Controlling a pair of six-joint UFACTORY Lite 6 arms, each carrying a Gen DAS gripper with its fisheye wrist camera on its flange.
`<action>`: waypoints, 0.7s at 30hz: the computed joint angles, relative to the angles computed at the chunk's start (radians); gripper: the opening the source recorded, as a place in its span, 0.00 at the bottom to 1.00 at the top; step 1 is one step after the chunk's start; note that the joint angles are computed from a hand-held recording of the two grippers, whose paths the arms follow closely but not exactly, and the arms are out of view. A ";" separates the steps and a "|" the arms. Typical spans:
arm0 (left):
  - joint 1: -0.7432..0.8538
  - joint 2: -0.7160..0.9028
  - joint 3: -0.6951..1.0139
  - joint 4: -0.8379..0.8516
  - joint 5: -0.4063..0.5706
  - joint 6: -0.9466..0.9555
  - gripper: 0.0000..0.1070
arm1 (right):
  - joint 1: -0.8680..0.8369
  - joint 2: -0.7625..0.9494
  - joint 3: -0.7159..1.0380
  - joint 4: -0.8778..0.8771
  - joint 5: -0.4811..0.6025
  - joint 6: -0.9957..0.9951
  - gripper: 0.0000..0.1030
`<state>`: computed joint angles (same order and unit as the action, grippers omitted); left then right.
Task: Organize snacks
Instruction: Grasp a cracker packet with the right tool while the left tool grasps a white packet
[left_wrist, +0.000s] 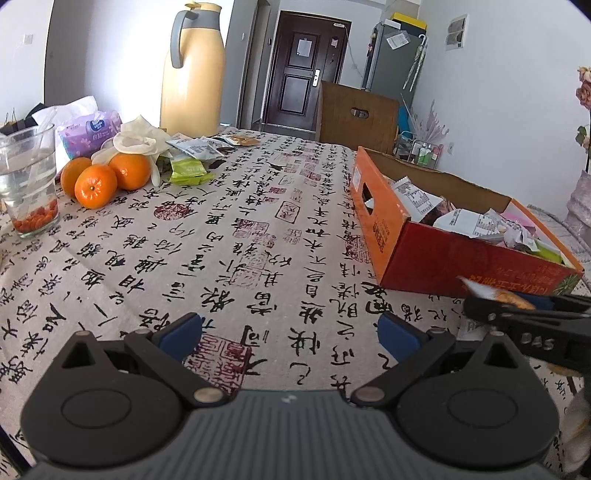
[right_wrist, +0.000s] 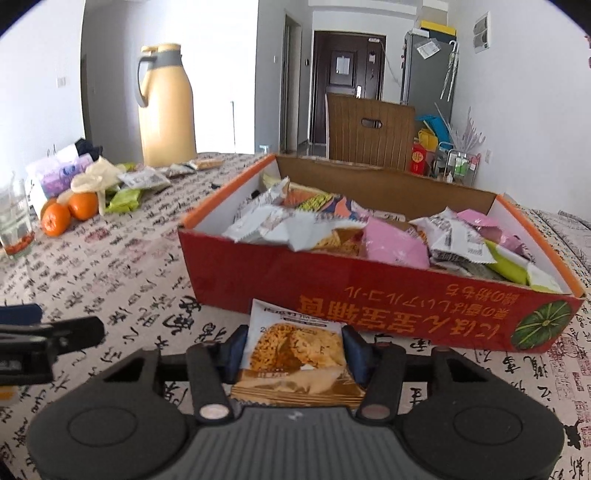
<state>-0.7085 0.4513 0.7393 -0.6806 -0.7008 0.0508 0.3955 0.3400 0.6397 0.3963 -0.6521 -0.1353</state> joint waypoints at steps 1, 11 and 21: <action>-0.008 0.000 0.004 -0.021 -0.001 0.023 0.96 | -0.005 -0.017 -0.018 -0.010 -0.006 0.010 0.51; -0.120 0.002 0.094 -0.262 0.033 0.265 0.96 | -0.112 -0.185 -0.220 -0.146 -0.082 0.114 0.51; -0.244 0.115 0.314 -0.460 0.062 0.513 0.96 | -0.371 -0.274 -0.370 -0.394 -0.165 0.228 0.51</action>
